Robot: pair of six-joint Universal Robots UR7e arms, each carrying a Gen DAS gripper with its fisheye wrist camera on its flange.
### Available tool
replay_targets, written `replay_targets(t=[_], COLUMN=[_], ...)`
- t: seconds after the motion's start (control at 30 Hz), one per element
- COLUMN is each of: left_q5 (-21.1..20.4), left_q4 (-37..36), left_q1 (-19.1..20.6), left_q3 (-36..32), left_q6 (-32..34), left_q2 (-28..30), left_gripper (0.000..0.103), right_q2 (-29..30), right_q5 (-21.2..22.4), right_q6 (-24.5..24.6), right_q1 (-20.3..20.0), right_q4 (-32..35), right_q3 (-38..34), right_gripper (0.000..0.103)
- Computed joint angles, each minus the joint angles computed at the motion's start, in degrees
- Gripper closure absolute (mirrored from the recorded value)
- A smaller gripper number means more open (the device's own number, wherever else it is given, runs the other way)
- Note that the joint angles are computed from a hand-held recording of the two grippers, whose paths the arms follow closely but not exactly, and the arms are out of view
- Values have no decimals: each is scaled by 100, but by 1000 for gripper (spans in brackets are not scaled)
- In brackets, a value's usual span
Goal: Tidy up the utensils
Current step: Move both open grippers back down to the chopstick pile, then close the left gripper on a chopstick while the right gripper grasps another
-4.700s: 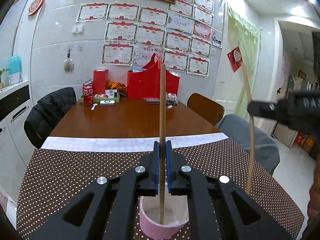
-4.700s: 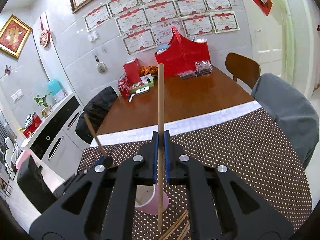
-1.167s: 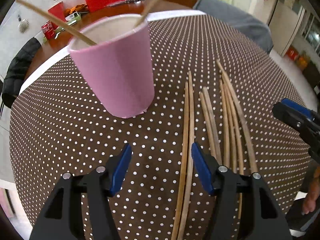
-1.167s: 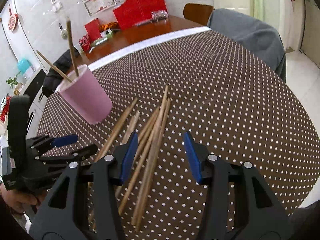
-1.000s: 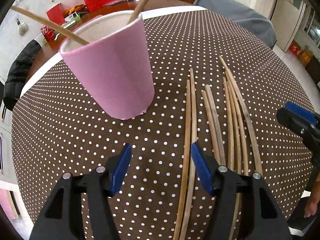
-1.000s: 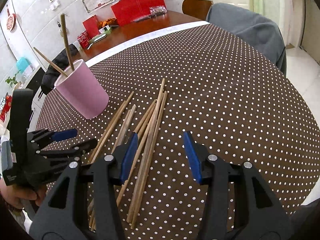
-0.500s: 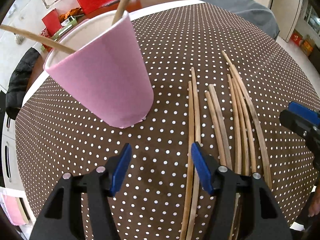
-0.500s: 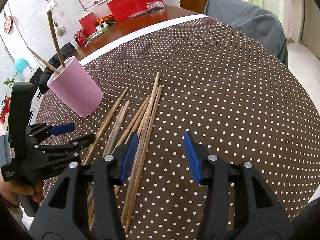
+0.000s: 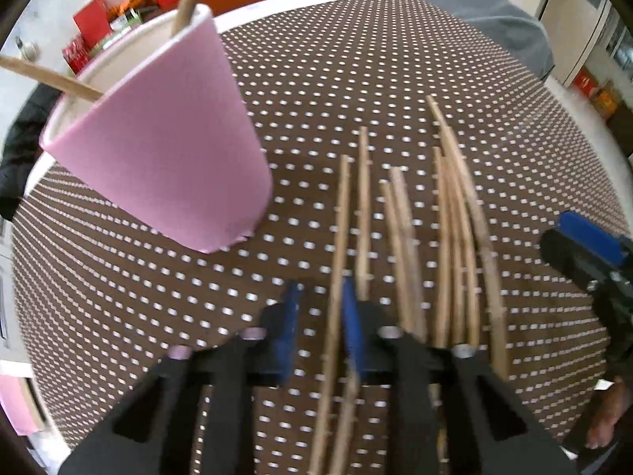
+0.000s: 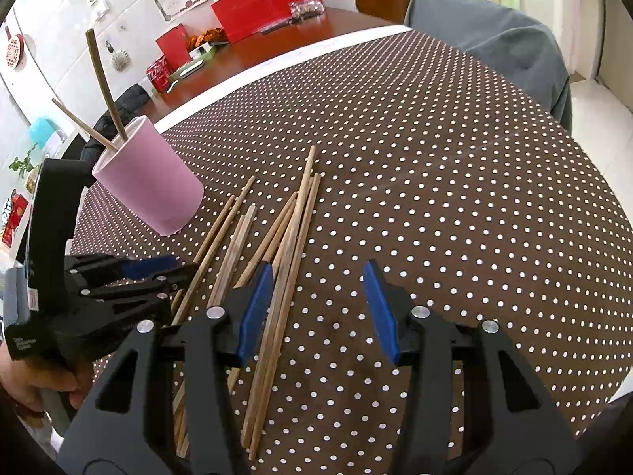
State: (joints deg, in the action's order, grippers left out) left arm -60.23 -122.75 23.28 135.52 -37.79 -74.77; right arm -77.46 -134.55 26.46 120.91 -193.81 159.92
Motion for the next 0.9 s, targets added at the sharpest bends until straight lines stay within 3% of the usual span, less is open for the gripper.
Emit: replay_targets(t=[0.07,0.1,0.17,0.33,0.57,0.67,0.77,0.9], left_q5=[-62,-91,-227,-441,-336,-321,-299,-223], left_q4=[19,18,-11,220,782,875,679,495], left_q1=[-31,-26,-14,71,-178,-188,-156,46], left_q3=[3,14,111,262,506,501,401,370], left_q6=[-61,-73,-169,-563,-835,-819,-775,-597], left_q2=[-13,-52,-233,-754,-1365,-1421,-1087,-876], left_gripper=[97,97,97,97,97,97,97,97], right_q2=[-215,-312,-379,-426,-200,-115,-26,392], right_q5=[234,325,383,381,373,288,238,197], right_q6=[5,50,189,617,553,620,665,941], right_q1=[-151,-217,-294,-564,-699,-693,-705,-612], right_q4=[402,752,1273,2248,2437,2633,2920,3844], right_q3=[-92,-182,-332,-621,-854,-961,-1126,-1783], right_gripper=[56,62,71,77,78,78,78,78])
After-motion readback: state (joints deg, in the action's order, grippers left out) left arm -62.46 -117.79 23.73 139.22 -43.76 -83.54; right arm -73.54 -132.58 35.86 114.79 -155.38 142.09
